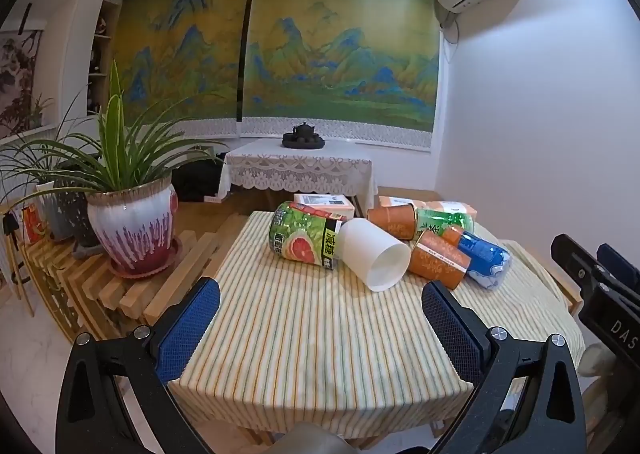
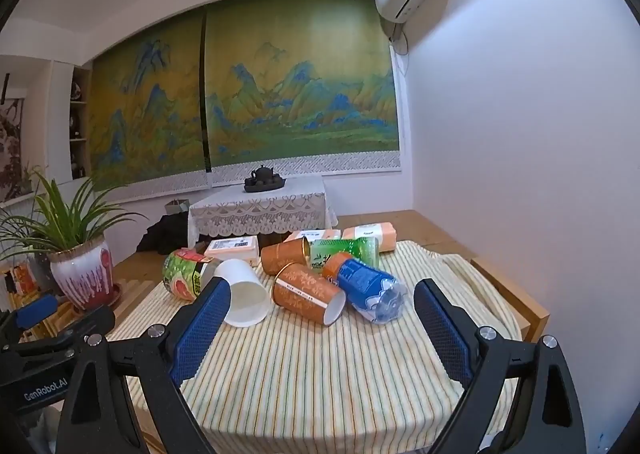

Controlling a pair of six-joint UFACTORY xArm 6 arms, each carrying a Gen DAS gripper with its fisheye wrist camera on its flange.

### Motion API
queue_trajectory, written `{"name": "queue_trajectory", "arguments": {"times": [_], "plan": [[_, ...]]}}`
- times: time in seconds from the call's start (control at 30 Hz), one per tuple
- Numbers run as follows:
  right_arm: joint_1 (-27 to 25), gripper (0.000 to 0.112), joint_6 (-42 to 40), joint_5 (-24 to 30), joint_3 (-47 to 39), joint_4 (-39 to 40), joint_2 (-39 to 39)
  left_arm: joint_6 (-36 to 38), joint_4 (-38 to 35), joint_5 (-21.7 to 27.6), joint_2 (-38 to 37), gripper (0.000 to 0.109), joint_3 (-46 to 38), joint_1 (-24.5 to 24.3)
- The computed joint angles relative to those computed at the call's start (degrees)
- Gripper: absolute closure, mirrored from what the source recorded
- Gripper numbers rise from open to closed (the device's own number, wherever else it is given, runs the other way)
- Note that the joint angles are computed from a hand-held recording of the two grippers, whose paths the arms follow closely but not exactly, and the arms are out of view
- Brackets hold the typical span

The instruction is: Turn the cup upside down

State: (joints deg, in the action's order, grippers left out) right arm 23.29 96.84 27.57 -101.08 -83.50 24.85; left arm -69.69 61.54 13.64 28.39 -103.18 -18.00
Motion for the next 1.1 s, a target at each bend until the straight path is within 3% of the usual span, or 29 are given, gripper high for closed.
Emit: {"name": "queue_trajectory", "arguments": {"times": [1.1], "plan": [[0.10,0.021,-1.99,1.25,-1.01,1.48,0.57,0.22,-0.22,0.62,0.60,0.006,-1.15,-0.47]]}}
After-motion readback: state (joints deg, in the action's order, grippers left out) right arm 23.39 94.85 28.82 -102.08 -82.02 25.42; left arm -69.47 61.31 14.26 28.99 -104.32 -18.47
